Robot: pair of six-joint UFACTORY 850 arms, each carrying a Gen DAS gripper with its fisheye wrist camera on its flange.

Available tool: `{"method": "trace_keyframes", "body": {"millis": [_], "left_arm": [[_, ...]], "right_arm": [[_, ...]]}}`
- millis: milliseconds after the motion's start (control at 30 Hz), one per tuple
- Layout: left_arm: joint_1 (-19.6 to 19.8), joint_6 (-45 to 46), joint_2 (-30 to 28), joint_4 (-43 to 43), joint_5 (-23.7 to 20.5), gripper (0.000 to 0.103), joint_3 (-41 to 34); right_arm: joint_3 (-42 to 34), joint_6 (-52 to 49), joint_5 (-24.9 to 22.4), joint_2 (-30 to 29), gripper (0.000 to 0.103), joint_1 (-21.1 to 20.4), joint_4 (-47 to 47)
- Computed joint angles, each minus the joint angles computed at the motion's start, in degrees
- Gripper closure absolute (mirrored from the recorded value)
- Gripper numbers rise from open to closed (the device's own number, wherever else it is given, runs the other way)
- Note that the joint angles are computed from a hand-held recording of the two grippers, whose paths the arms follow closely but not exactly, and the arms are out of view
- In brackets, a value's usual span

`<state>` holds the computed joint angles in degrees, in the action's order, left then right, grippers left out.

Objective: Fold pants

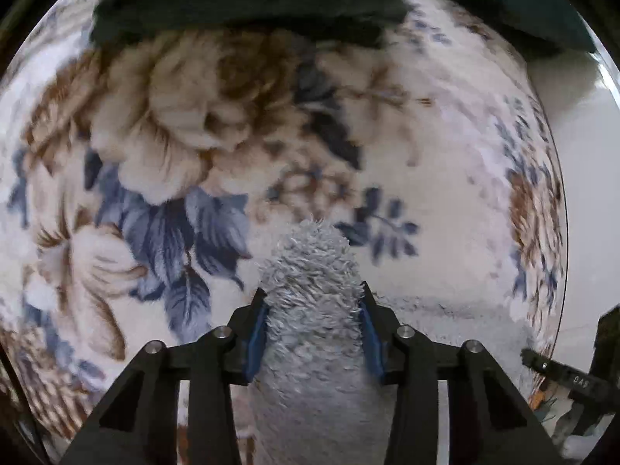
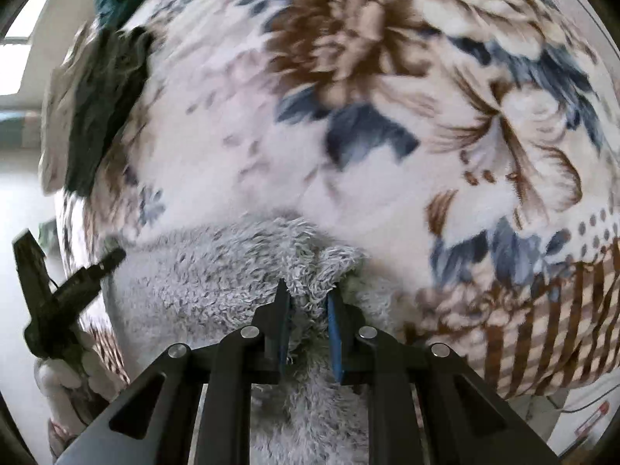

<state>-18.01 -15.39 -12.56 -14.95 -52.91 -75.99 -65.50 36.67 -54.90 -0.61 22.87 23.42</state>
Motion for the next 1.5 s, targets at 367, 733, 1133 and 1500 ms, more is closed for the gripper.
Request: {"method": "trace_keyframes", "body": {"millis": [367, 733, 1133, 1500], "left_arm": [[4.7, 2.8, 9.2, -17.3, 0.7, 0.029, 8.0], [2.7, 4.2, 14.4, -18.8, -1.3, 0.013, 16.0], [1.1, 3.3, 12.6, -14.7, -1.5, 0.011, 13.2], [1.6, 4.2, 9.2, -14.8, -0.2, 0.011, 8.9]], "right_arm": [[8.2, 6.5, 1.9, 12.7, 0.018, 1.6, 6.5], [22.7, 12.5, 6.0, 22.9, 0.065, 5.3, 13.9], [20.1, 6.8, 1.2, 20.5, 0.073, 3.4, 15.1], [12.4, -9.3, 7.7, 8.6, 0.031, -6.0, 24.0]]}}
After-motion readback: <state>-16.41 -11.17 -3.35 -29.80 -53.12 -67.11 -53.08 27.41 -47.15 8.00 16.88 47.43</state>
